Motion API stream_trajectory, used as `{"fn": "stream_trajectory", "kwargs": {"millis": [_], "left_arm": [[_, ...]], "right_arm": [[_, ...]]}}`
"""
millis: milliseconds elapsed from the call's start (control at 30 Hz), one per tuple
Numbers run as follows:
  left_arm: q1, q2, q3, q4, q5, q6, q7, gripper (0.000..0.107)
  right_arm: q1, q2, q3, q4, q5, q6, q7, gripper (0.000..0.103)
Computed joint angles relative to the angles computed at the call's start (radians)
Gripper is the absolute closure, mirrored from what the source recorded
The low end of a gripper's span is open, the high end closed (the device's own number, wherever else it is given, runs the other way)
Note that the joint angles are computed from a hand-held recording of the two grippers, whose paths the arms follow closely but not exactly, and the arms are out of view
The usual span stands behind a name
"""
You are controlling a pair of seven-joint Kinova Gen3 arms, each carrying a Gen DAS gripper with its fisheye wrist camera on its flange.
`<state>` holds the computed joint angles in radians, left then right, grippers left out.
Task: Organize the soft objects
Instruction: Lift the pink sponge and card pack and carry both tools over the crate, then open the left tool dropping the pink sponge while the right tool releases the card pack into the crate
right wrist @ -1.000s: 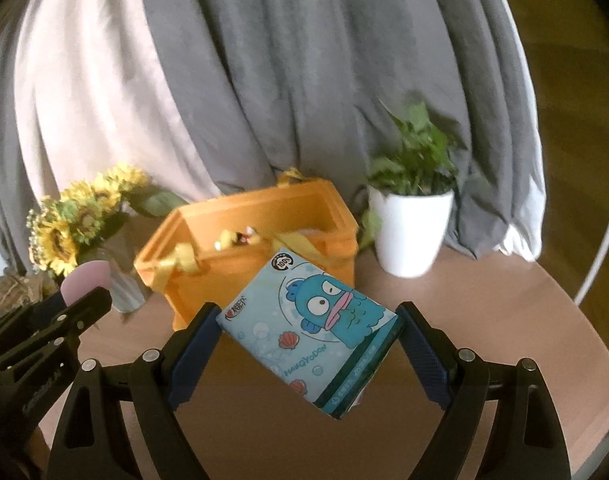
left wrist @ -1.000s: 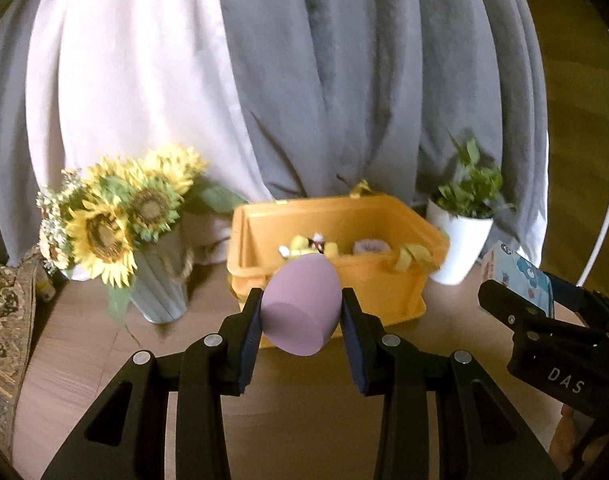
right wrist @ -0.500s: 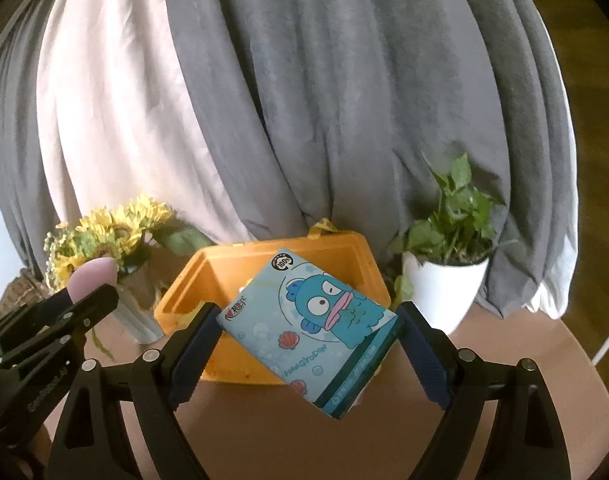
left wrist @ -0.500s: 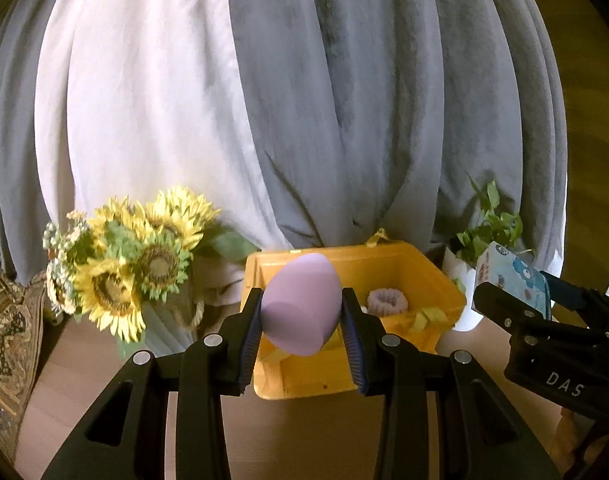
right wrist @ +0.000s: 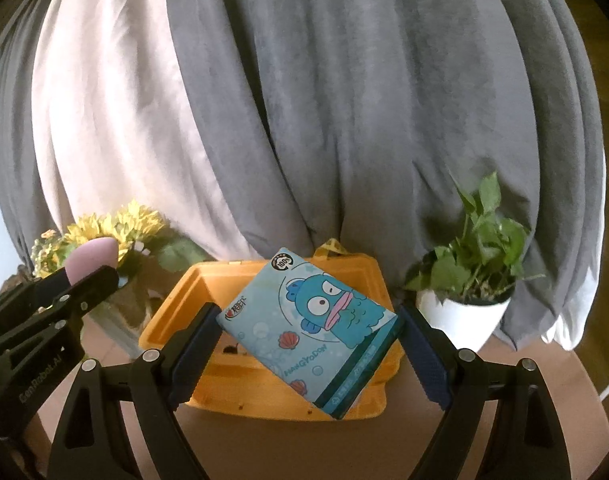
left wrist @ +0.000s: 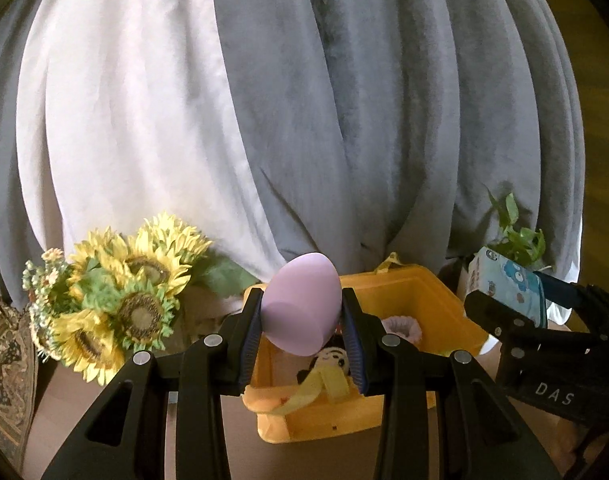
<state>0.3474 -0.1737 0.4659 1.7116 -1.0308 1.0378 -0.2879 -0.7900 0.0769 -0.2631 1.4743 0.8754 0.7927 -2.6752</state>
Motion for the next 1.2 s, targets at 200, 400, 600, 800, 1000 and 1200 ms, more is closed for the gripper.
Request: {"fn": "stream_trajectory", "kwargs": {"millis": [200,400,600,800,1000,1200], "left_arm": [[-0.012,0.036,-0.054,-0.021,0.016,-0.057,-0.034,0.07],[-0.005,0.083,-0.112,-0.043,0.032,-0.098,-0.063,0.07],[-0.003,0.122,-0.177,-0.059,0.08,-0.153,-0.105,0.07],[-0.006,0.169,-0.23,-0.078,0.143,-0.195,-0.178,0.07],[-0.001,0.219,-0.28,-0.1,0.209,-0.22,-0.251,0.07],[0.014,0.254,-0.318,-0.119,0.255,-0.229,-0.306,0.07]], "right_arm": [[0.009,0.056,0.033,-0.07,-0.028,-0.019,0.06,0.014],[-0.006,0.109,0.08,-0.131,-0.058,-0.027,0.12,0.014],[-0.017,0.168,0.121,-0.197,-0.121,-0.028,0.195,0.014],[-0.023,0.227,0.16,-0.258,-0.196,-0.015,0.268,0.014],[-0.011,0.289,0.184,-0.332,-0.295,0.018,0.364,0.014],[0.001,0.343,0.2,-0.398,-0.384,0.064,0.449,0.014]]}}
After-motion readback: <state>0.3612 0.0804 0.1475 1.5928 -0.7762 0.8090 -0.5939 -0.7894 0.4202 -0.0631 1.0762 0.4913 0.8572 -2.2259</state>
